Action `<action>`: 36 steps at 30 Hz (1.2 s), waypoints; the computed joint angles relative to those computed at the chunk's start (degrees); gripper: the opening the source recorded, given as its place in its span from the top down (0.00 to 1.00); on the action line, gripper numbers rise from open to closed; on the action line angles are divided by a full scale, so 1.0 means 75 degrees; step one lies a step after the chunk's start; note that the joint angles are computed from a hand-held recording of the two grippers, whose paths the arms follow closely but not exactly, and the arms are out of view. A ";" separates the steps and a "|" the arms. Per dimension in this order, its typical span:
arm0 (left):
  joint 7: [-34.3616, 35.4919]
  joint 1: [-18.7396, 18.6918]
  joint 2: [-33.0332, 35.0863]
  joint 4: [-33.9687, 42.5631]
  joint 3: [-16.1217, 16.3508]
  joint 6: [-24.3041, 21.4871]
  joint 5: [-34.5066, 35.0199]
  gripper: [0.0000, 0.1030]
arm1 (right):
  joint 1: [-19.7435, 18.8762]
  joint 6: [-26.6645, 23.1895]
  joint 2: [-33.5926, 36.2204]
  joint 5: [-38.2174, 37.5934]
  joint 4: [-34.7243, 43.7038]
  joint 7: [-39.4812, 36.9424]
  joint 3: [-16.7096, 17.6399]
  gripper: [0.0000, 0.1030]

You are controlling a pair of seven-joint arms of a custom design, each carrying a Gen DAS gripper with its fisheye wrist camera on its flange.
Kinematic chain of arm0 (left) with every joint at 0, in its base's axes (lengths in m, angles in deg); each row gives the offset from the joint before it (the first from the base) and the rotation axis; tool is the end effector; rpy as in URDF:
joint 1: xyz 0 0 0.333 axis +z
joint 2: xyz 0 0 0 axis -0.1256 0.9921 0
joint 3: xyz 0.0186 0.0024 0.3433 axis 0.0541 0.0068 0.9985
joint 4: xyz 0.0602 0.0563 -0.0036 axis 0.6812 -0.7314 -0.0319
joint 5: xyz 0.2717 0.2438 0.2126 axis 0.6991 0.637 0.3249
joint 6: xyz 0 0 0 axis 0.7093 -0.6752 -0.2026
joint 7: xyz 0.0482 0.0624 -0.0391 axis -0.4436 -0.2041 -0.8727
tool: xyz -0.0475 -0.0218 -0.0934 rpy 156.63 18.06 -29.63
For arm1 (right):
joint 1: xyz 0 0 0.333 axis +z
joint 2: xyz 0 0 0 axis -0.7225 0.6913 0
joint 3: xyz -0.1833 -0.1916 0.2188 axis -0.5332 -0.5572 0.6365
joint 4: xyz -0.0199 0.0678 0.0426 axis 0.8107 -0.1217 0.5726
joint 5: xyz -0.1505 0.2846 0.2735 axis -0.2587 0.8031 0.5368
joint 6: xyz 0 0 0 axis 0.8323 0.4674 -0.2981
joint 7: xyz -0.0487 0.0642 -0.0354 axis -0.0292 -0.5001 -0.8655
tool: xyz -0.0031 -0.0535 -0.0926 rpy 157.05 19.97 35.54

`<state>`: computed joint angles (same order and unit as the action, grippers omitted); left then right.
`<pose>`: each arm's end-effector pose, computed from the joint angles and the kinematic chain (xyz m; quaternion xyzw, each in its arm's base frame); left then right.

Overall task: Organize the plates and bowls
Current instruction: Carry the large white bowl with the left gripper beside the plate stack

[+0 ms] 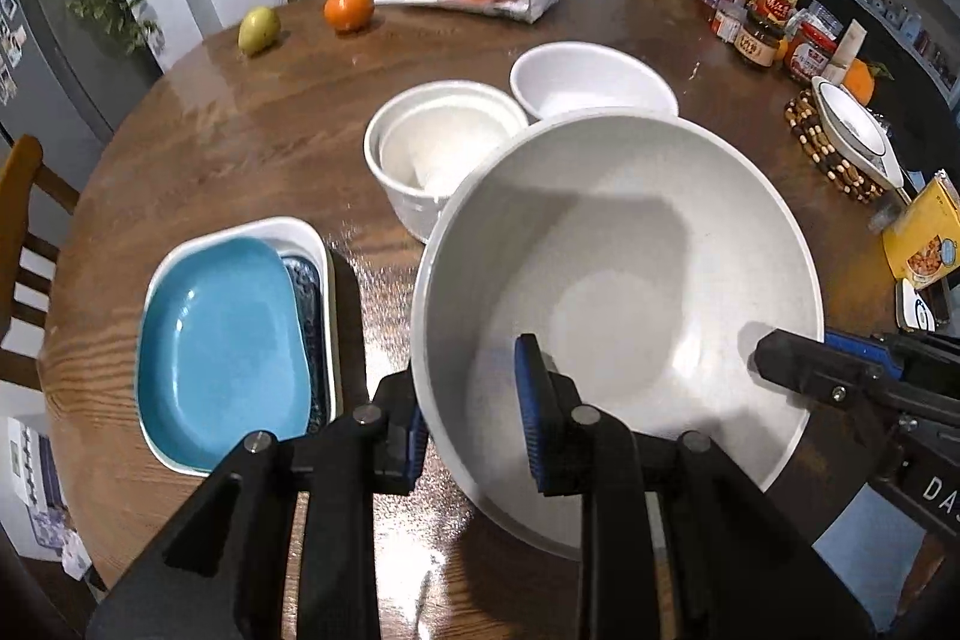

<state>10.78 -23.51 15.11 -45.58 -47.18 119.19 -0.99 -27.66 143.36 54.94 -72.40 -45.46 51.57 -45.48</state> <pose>0.6001 -0.3142 0.3723 -0.4798 0.8356 -0.2257 0.1438 0.5376 0.2196 0.3809 -0.5754 0.7566 -0.0931 0.2963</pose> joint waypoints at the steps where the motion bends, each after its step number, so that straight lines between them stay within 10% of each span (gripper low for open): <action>1: -0.0009 -0.0008 0.0033 0.0037 0.0007 -0.0064 -0.0001 0.76 | -0.0088 -0.0043 0.0052 0.0350 0.0033 -0.0319 0.0130 0.87; 36: 0.0215 -0.0217 0.1119 0.1537 0.0021 -0.1444 0.0035 0.76 | -0.0457 -0.0658 0.0600 0.3290 0.0507 -0.2609 0.0521 0.86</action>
